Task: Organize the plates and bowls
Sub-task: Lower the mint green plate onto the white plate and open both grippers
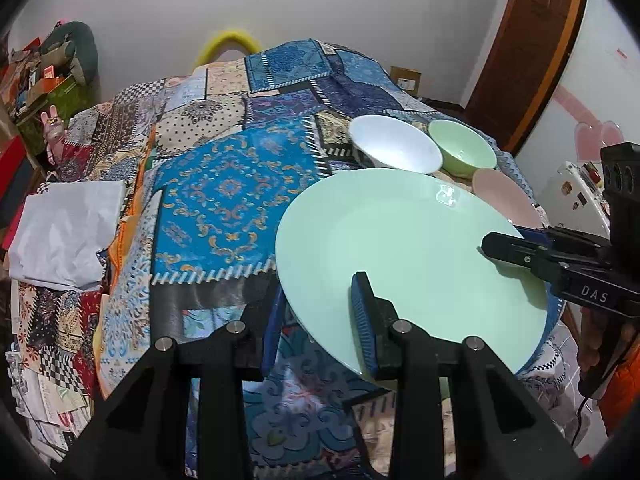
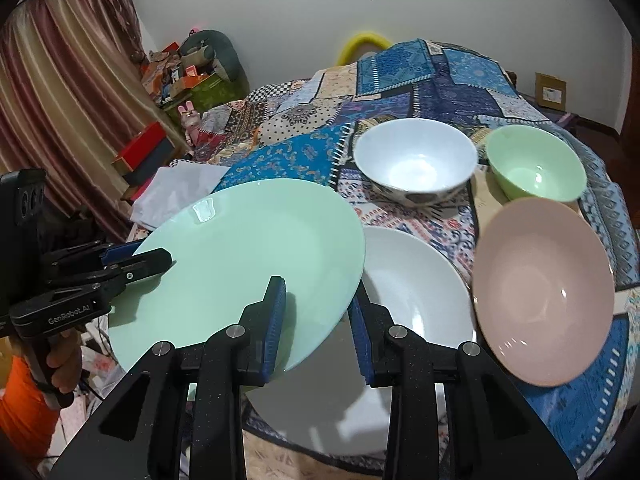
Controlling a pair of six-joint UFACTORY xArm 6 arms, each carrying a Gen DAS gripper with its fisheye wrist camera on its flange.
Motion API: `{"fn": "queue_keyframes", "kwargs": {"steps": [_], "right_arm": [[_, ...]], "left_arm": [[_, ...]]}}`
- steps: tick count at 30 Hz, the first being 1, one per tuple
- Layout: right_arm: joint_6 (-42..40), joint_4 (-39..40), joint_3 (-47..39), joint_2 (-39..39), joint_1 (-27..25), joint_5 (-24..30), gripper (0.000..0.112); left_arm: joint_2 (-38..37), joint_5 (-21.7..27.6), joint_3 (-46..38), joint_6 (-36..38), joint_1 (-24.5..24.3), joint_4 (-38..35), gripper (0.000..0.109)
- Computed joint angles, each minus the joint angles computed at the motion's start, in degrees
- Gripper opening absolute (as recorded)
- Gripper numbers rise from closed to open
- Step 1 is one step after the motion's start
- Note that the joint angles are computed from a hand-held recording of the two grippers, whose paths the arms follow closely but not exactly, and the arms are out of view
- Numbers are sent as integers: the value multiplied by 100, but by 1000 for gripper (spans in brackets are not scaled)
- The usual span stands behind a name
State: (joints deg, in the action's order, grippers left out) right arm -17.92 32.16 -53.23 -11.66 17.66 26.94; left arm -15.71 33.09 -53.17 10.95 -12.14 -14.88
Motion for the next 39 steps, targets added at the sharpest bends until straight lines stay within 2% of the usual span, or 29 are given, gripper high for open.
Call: {"fn": "queue_keyframes", "kwargs": {"steps": [10,18,39], "right_arm": [[-146,218,535,-397,-216,-35,29],[-197,450,851,-526,-400,23,29],[-264,671,974,-464,-584,192,29]], "left_arm": [[-14,-180,215,-242,-361,137,33],[285,-201,154,-522,-618,351,33],[924,-109,-166,-535,-742,428,33]]}}
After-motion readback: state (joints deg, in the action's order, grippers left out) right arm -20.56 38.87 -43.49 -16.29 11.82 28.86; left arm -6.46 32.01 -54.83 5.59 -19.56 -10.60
